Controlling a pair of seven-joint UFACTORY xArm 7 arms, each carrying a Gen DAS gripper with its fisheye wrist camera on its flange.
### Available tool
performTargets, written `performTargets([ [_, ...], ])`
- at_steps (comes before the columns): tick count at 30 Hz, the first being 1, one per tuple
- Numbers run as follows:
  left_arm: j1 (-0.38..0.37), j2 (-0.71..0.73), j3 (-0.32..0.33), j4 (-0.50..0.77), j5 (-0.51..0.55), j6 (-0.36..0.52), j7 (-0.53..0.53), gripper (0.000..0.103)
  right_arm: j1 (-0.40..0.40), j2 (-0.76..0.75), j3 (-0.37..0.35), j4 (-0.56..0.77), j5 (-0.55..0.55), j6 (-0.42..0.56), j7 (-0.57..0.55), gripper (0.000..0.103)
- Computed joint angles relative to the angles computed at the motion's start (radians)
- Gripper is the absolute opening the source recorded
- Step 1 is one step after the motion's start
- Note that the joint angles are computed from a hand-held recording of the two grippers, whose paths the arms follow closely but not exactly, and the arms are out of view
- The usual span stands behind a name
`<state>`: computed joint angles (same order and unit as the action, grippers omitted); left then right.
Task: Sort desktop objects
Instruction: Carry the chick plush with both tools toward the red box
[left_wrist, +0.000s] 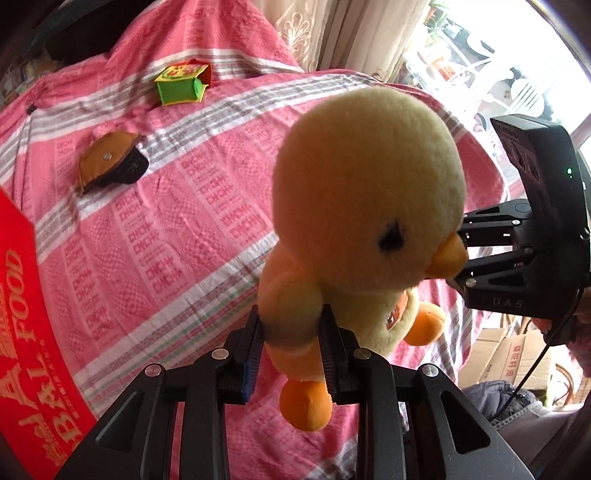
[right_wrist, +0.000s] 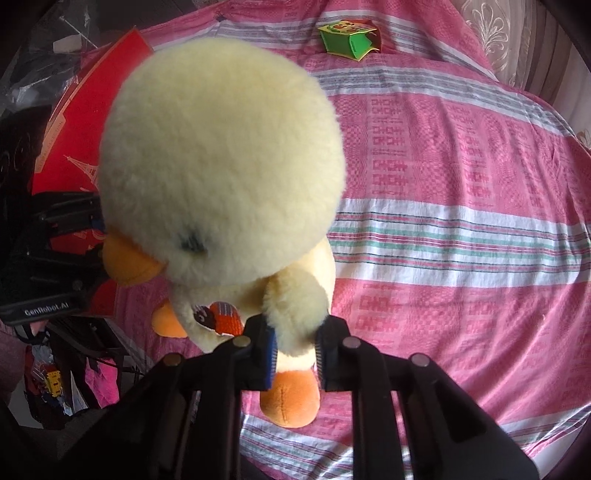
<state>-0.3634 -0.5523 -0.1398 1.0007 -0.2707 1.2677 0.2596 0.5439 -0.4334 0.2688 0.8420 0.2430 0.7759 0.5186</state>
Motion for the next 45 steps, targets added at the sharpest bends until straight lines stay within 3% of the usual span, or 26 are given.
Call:
performTargets([
  [10, -0.012, 0.025, 0.000, -0.017, -0.026, -0.037, 0.013, 0.027, 0.001, -0.037, -0.020, -0.047, 0.047, -0.021, 0.023, 0.017],
  [17, 0.009, 0.004, -0.046, -0.011, 0.054, -0.063, -0.103, 0.017, 0.008, -0.052, -0.036, -0.067, 0.103, -0.085, 0.043, 0.017],
  [35, 0.009, 0.039, -0.049, 0.159, 0.088, -0.060, -0.180, 0.016, -0.066, -0.035, -0.041, 0.137, -0.027, -0.010, -0.042, 0.016],
  [45, 0.050, 0.072, -0.022, 0.353, 0.143, -0.030, -0.177, 0.016, -0.131, 0.086, 0.026, 0.446, -0.193, 0.085, -0.050, 0.016],
])
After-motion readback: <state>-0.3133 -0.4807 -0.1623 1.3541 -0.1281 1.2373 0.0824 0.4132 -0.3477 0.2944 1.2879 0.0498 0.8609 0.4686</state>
